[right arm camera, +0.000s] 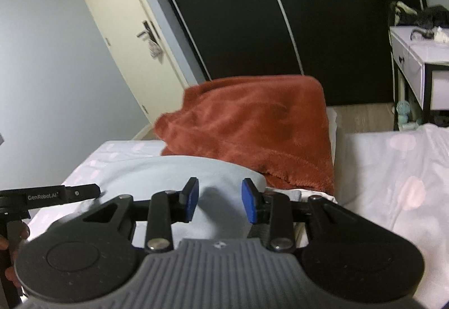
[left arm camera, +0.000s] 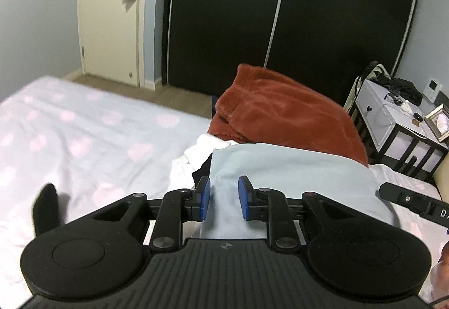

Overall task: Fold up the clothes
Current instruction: 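Lower the grey shirt onto the clothes stack and open the right gripper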

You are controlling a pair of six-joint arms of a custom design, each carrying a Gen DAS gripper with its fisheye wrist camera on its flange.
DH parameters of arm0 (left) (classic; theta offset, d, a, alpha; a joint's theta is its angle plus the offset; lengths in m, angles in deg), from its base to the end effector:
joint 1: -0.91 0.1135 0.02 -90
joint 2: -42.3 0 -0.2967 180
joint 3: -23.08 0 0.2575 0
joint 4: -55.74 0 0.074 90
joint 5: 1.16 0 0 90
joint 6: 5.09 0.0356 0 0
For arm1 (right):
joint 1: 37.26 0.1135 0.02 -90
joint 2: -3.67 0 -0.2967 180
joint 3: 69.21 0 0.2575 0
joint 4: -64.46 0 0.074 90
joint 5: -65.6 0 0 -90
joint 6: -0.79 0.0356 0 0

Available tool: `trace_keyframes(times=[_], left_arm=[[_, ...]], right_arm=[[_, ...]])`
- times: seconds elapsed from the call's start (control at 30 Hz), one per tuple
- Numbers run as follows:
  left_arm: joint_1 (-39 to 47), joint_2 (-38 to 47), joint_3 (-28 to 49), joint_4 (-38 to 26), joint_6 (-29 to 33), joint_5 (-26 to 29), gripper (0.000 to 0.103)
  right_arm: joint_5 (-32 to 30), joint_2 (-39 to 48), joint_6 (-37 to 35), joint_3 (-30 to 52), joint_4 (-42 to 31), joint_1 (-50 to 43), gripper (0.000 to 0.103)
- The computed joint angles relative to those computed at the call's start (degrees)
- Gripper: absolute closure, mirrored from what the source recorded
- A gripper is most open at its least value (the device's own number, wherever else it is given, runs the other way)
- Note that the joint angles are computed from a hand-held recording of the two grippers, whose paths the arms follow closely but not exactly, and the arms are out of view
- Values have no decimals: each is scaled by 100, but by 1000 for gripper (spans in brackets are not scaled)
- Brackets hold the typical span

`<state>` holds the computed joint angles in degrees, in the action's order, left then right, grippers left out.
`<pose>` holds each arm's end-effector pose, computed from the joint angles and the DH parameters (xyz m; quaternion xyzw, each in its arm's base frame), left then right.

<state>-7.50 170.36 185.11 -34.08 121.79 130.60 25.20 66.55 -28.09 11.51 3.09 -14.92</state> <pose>0.4644 -0.0926 0.4078 0.4405 0.7840 -0.2628 0.3497 0.1955 0.0510 0.3896 0.4330 0.7319 -0.0493 0.5238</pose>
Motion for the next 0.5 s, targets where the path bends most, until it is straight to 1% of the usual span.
trace_keyframes(times=[0.1, 0.17, 0.23, 0.3, 0.37, 0.4, 0.5], left_arm=[[225, -768, -1269, 599, 249, 191, 83], [373, -1105, -1835, 789, 422, 296, 83], [504, -1377, -2378, 1007, 571, 349, 83], [600, -1626, -2934, 1346, 630, 374, 84], [685, -1777, -3345, 1573, 652, 406, 84], [716, -1795, -3466, 1610, 680, 413, 84], [727, -1735, -3734, 1757, 696, 295, 84]], right_arm=[[907, 183, 605, 314, -829, 977, 66], [1270, 363, 1099, 499, -1384, 1531, 66], [1472, 618, 1667, 713, -2009, 2001, 66], [1550, 879, 2201, 873, -2572, 2360, 66], [1502, 1072, 2533, 881, -2886, 2531, 66], [1422, 1110, 2581, 809, -2903, 2549, 66], [1087, 1008, 2414, 440, -2578, 2407, 66]])
